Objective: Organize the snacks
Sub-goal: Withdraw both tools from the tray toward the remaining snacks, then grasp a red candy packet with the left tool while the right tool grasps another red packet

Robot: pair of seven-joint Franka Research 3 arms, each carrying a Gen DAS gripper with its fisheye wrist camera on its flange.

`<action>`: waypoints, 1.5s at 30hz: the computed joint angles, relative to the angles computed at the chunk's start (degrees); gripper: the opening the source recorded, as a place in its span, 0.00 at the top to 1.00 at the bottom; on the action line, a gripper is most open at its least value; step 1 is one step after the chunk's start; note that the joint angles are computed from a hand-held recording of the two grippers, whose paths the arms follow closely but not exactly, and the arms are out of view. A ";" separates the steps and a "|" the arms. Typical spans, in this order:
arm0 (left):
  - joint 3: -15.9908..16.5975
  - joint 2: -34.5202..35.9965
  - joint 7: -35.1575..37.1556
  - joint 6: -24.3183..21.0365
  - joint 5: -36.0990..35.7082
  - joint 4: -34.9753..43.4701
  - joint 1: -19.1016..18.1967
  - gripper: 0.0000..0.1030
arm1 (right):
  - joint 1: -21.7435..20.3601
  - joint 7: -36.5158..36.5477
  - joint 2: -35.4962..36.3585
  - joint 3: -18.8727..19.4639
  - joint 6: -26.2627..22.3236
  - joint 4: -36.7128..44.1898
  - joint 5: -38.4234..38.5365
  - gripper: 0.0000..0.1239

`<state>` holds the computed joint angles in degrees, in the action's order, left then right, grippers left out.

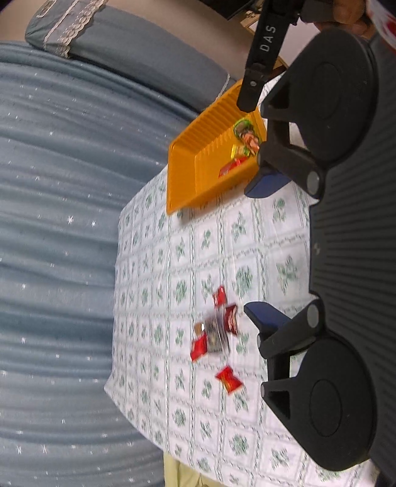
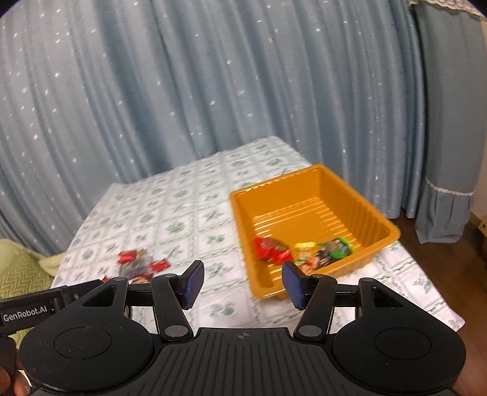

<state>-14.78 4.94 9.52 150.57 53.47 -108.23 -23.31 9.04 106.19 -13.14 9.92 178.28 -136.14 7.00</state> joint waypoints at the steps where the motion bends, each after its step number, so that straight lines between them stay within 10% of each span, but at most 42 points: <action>1: 0.05 -0.75 -0.33 -0.21 0.03 -0.79 0.03 0.29 | 0.17 0.11 0.07 0.27 -0.11 0.03 -0.04 0.50; 26: -2.23 -11.33 -5.83 -1.09 1.18 -13.58 7.21 0.21 | 6.32 -3.35 2.93 -0.09 -0.62 2.04 2.03 0.43; 45: 2.25 -5.28 6.71 6.08 -1.45 -12.36 11.90 0.21 | 13.34 -13.51 19.17 -2.03 -0.01 15.71 7.20 0.44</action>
<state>-12.53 -0.35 16.24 156.65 52.02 -120.59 -11.41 22.38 92.68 6.02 7.88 178.27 -120.43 14.20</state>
